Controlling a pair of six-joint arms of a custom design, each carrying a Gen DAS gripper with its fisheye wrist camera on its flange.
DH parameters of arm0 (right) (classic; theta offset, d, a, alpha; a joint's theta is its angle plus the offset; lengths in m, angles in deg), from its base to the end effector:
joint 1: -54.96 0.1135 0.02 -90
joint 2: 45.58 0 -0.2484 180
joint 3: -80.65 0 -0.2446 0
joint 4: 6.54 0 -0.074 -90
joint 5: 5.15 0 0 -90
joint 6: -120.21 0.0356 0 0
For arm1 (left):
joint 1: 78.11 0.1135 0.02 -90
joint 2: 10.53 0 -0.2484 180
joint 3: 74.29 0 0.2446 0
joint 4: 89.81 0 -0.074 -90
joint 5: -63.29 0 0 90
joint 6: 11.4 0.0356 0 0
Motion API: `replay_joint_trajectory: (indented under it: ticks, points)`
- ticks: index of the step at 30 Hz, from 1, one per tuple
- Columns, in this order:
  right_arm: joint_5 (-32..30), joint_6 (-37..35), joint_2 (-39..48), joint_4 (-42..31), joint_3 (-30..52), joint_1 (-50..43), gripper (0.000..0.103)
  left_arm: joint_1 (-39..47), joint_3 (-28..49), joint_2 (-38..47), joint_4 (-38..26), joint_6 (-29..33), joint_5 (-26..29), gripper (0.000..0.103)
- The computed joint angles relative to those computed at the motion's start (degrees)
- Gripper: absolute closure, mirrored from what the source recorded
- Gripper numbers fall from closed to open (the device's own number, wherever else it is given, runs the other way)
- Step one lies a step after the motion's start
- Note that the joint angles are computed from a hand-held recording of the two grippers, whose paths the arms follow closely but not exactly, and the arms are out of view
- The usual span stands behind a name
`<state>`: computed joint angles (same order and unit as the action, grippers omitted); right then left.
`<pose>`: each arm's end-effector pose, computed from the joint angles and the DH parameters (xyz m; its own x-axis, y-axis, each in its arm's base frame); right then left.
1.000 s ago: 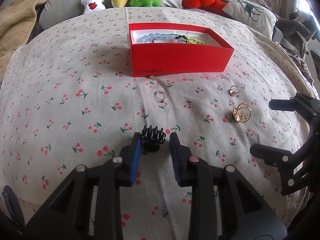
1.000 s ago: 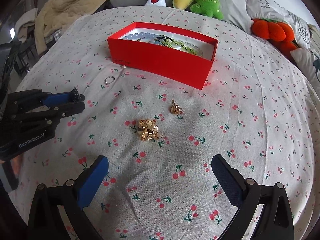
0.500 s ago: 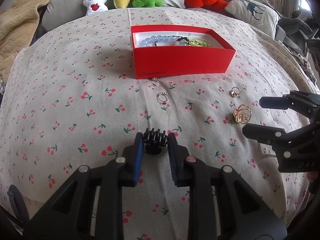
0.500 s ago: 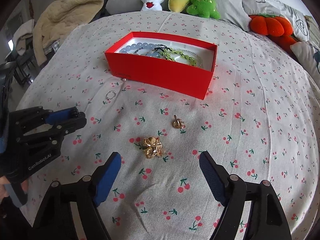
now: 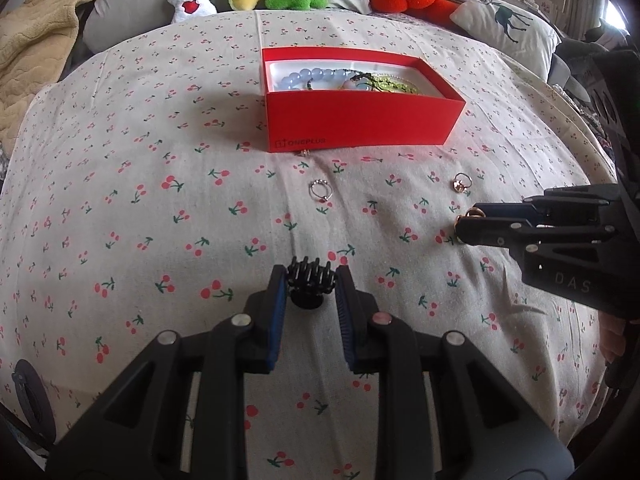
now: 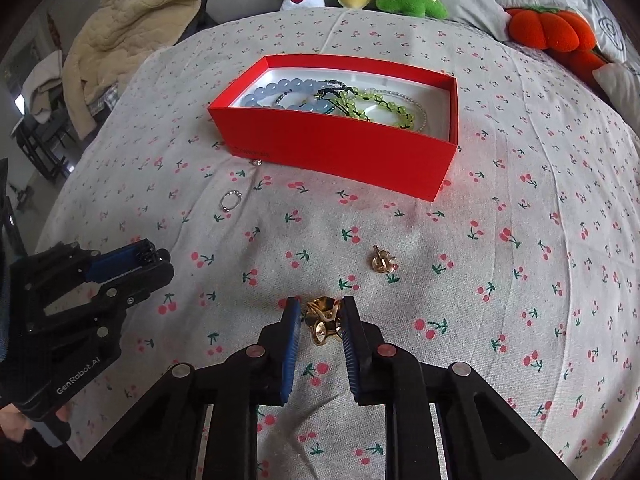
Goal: Organize jewelry
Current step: 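Grasp the gold bow charm with right tool while left holds the clip, then carry the clip and gold charm into the red box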
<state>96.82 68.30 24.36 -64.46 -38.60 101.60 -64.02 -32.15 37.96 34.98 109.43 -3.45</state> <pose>0.1554 0.1539 0.2075 -0.9024 -0.0766 -0.4240 -0.1260 0.9880 0.0896 0.1482 0.0227 0.1786 -0.7535 0.2963 -0.5869 0.4017 0.9142 -0.0541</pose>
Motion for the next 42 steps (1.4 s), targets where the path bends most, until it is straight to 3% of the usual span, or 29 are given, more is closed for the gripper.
replay_joint_trajectory:
  ticks: [14,25,42]
  points:
    - [-0.4,-0.5,-2.0,-3.1,2.4,-1.1,0.088,0.1,2.8,0.4,-4.2,-0.7,1.9,0.077]
    - [-1.7,-2.4,-2.9,-4.8,7.4,-4.1,0.088,-2.3,9.4,4.0,-5.7,-5.4,2.7,0.077]
    - [-8.3,-7.3,-0.4,-0.9,11.7,-17.0,0.088,-16.6,19.0,16.3,4.4,-17.9,-4.4,0.077]
